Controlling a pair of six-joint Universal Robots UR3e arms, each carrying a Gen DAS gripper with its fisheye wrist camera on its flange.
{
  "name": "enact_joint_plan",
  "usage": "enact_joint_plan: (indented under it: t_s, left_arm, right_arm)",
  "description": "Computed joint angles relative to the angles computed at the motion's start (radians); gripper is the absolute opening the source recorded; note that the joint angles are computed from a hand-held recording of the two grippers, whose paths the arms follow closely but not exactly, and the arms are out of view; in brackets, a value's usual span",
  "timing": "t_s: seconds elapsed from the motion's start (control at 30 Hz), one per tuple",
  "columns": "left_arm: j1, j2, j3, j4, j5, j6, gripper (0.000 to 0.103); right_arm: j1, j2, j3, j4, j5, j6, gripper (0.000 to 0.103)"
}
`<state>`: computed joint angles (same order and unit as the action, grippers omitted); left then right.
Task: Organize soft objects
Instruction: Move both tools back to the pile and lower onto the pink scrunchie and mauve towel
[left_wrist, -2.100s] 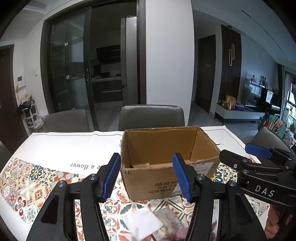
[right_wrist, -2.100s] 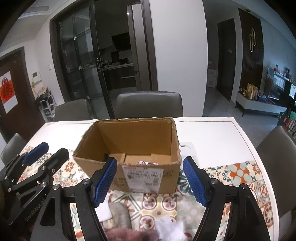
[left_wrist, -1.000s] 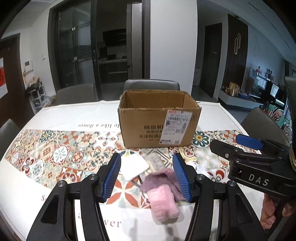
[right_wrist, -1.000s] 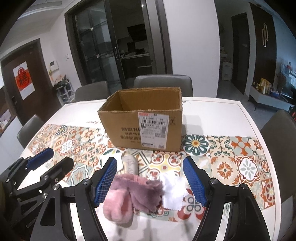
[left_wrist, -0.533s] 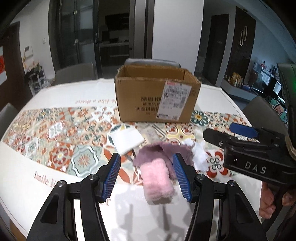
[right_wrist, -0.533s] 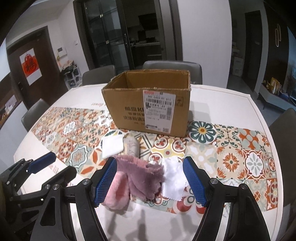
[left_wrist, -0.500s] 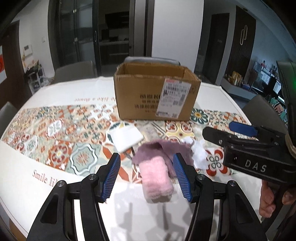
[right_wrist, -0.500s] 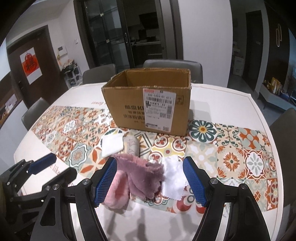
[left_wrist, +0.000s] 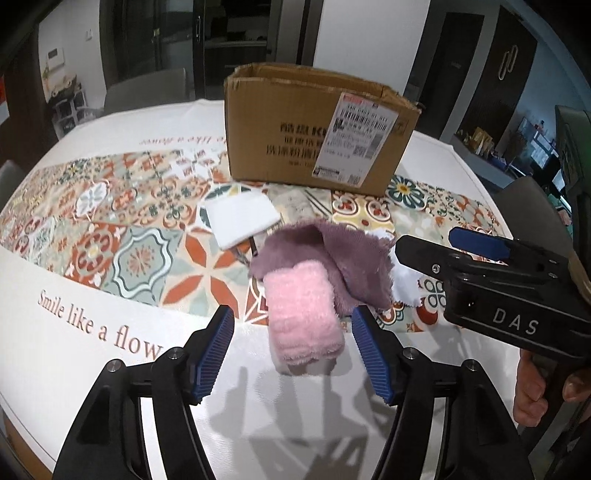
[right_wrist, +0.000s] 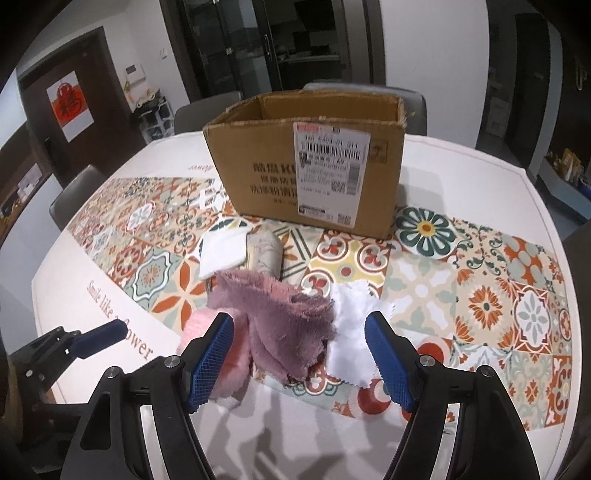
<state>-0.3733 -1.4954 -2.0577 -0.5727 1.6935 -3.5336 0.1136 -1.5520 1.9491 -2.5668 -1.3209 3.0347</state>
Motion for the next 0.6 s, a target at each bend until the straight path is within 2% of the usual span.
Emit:
enact_joint_plan:
  t_s: [0.27,0.6]
  left_arm:
    - [0.017,-0.066,0.006,0.01,-0.038,-0.014,0.067]
    - [0.026,-0.143,0.02,0.035,-0.045,-0.002,0.067]
  right_arm:
    - [-0.007,0.074,-0.024,0.012,0.02,-0.031,0.074]
    - [-0.007,0.178,-0.095,0.032,0.038,-0.063,0.074]
